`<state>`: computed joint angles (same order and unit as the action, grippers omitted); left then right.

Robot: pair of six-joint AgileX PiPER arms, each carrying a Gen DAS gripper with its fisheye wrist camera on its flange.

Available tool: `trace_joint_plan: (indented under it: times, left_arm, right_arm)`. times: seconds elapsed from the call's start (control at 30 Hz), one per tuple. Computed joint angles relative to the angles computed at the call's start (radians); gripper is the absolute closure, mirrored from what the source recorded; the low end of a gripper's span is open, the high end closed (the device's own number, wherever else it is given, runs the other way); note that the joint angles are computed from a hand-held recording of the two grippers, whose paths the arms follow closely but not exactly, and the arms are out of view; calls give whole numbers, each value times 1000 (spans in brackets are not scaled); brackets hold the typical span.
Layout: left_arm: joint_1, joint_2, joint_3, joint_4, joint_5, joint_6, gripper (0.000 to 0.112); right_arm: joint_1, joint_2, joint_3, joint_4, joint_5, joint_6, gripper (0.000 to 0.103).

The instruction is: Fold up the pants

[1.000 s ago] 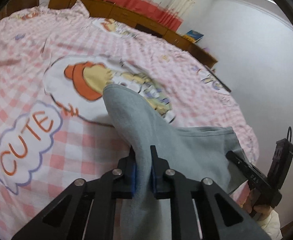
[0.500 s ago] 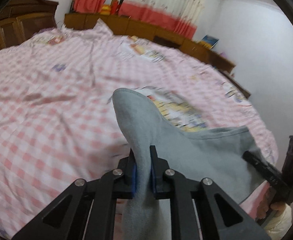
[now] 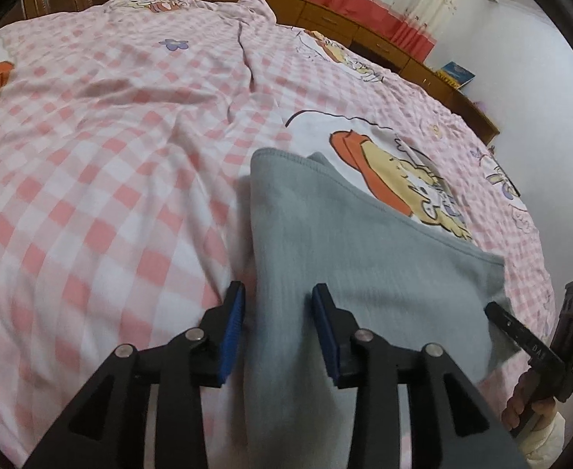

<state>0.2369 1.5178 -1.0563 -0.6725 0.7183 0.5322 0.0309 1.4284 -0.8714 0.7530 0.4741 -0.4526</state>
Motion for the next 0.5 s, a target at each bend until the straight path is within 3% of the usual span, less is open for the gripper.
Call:
trace_joint_plan:
  times: [0.07, 0.2, 0.3, 0.4, 0.5]
  left_arm:
    - [13, -41, 44, -12, 18, 12, 61]
    - [34, -105, 144, -74, 26, 87, 58]
    - [35, -135, 210, -124, -16, 124, 54]
    - [-13, -119, 208, -58, -67, 36, 53]
    - [-41, -112, 211, -49, -98, 13, 45]
  right_arm:
    - [9, -42, 27, -35, -6, 32, 60]
    - [20, -78, 45, -72, 4, 49, 60]
    - [22, -94, 57, -83, 9, 59, 60]
    - [35, -93, 61, -140, 5, 122, 60]
    - [44, -84, 69, -171, -1, 156, 60]
